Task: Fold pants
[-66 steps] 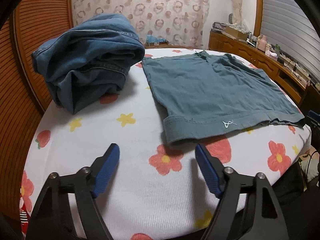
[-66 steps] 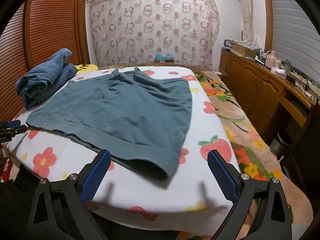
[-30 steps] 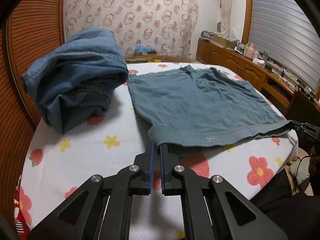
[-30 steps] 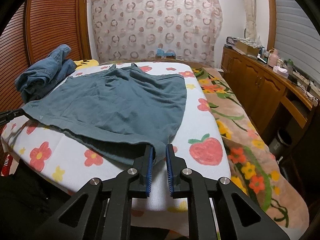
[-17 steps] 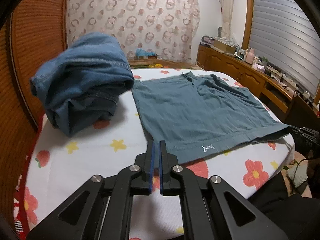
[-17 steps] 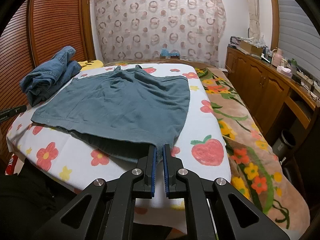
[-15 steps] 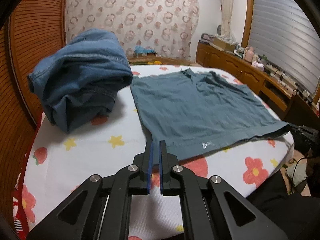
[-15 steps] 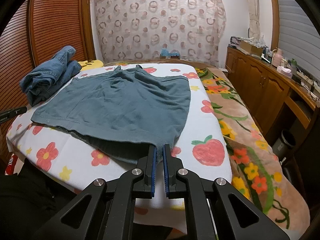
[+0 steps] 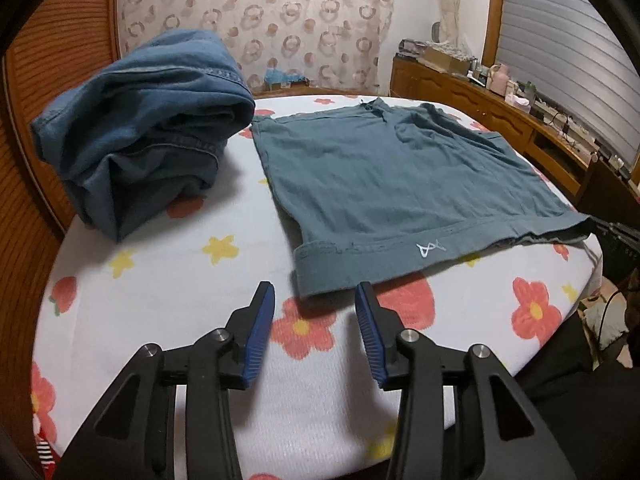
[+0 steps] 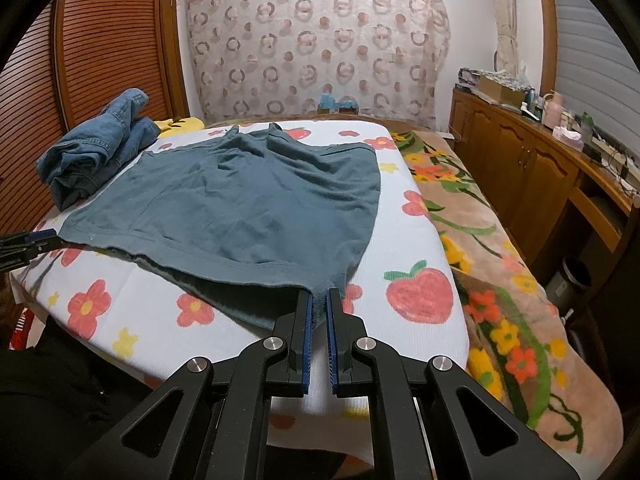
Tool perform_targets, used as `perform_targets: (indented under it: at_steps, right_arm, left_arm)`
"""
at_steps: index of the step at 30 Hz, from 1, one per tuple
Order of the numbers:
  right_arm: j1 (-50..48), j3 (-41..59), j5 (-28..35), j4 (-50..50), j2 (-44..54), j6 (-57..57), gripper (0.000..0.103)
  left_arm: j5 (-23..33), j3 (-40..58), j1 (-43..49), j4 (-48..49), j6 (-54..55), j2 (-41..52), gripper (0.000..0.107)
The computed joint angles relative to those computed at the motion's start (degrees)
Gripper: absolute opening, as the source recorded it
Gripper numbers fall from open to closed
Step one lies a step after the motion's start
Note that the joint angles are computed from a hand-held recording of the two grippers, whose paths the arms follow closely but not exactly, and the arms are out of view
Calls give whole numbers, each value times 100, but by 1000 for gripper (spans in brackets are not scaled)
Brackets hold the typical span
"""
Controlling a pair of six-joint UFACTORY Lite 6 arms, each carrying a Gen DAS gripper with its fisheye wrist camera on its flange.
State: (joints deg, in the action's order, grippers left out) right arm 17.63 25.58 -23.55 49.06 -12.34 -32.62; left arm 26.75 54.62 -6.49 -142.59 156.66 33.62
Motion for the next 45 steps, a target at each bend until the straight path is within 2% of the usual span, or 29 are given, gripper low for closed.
perform_targets:
  at_steps: [4,9,12,19,28,34,41,45]
  right_arm:
    - [-45,-86,35,-156,-119,167,7]
    - [37,-138,-13,-83,-243,166,7]
    - [136,-146,-96,22,-300,137,7]
    - [214,-218,-188,-83,-400,256,11]
    - [162,-272,-302,-371,-288,616,16]
    - [122,-134,-245,-416,-136,694,17]
    - [-66,-65,-170,-744,-39,947,18]
    - [-131,-46,-243,-991,18,1183,25]
  left_arm:
    - [-63,272,-46,242,-203,211,33]
    - [-19,288,-36,408,-385,214,11]
    - [16,162,-28,434,-368,53,7]
    - [294,-452,189,748,-602,-737,6]
    - [329,-752,268,971,-835,-1452,5]
    - [41,-274,-57,1062,-1066,-1411,5]
    - [-322,562,-854,1364,-1497,-933,5]
    - [-566,1009,-1361,1777,-1942,-701,5]
